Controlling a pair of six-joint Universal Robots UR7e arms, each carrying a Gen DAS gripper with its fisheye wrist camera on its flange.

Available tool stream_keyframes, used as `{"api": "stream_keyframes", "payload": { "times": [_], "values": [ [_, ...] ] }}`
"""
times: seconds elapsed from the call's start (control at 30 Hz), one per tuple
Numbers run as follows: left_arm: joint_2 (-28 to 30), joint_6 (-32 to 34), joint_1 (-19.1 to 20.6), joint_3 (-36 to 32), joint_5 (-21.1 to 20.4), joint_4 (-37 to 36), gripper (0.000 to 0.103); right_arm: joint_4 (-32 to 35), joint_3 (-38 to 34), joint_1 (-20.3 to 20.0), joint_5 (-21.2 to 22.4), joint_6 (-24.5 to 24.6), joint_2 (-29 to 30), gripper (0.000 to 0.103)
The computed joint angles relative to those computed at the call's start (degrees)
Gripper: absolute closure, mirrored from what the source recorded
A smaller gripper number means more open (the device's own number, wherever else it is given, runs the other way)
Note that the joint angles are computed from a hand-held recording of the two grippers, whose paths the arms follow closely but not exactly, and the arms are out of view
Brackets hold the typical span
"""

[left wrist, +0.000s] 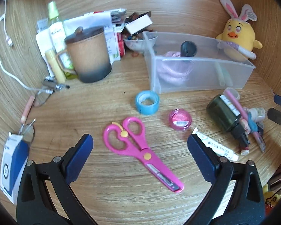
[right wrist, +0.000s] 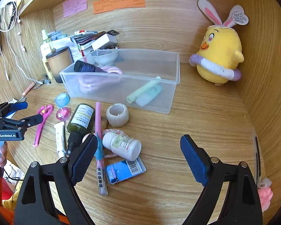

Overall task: Organize objects
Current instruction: 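Grasp pink scissors with left gripper while right gripper grasps white pill bottle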

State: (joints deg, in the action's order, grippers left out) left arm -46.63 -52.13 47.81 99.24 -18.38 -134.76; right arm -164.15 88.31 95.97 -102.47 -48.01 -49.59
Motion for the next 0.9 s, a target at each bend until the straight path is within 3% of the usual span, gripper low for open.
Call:
{"api": "stream_keyframes", "payload": {
  "times": [0.1, 0.2, 0.27, 0.43, 0.6, 0.67, 0.8, 0.9],
  "values": [
    [-0.8, -3.1, 0.7, 0.2, 0.4, 3.5, 0.001, 0.3, 0.2, -0.4, 0.2, 0.8, -0.1, 0.015],
    [-2.1, -2.3, 2.2, 0.4, -3.7, 0.8, 0.001, 2.1, -0.6, -0.8, 0.3, 2.4, 0.2, 0.015],
    [-2.6, -4.5, 2.7, 0.3, -4.2, 2.7, 0.002, 3.5, -1.5, -0.9, 0.3, 3.2, 0.6, 0.016],
    [-2.2, -0.9, 3.4, 0.4, -7.1, -2.4, 0.002, 7.0, -3.7, -0.8, 1.1, 3.5, 1.8, 0.019],
    [-0.5, -2.6, 3.8, -2.2, -6.4, 2.0, 0.003, 9.3, -5.0, -0.4, 0.6, 3.6, 3.3, 0.039],
    [0.1, -3.1, 3.9, -3.2, -5.7, 3.9, 0.008, 9.0, -4.9, -0.6, 0.9, 4.5, 3.3, 0.042],
    [0.8, 1.7, 4.0, -3.9, -6.0, 0.4, 0.027, 9.8, -4.9, -1.0, 1.9, 6.1, 2.9, 0.056],
    [1.1, 5.7, 3.9, -3.6, -6.5, -2.8, 0.042, 10.1, -4.9, -1.3, 2.6, 6.4, 2.7, 0.059]
  ]
}}
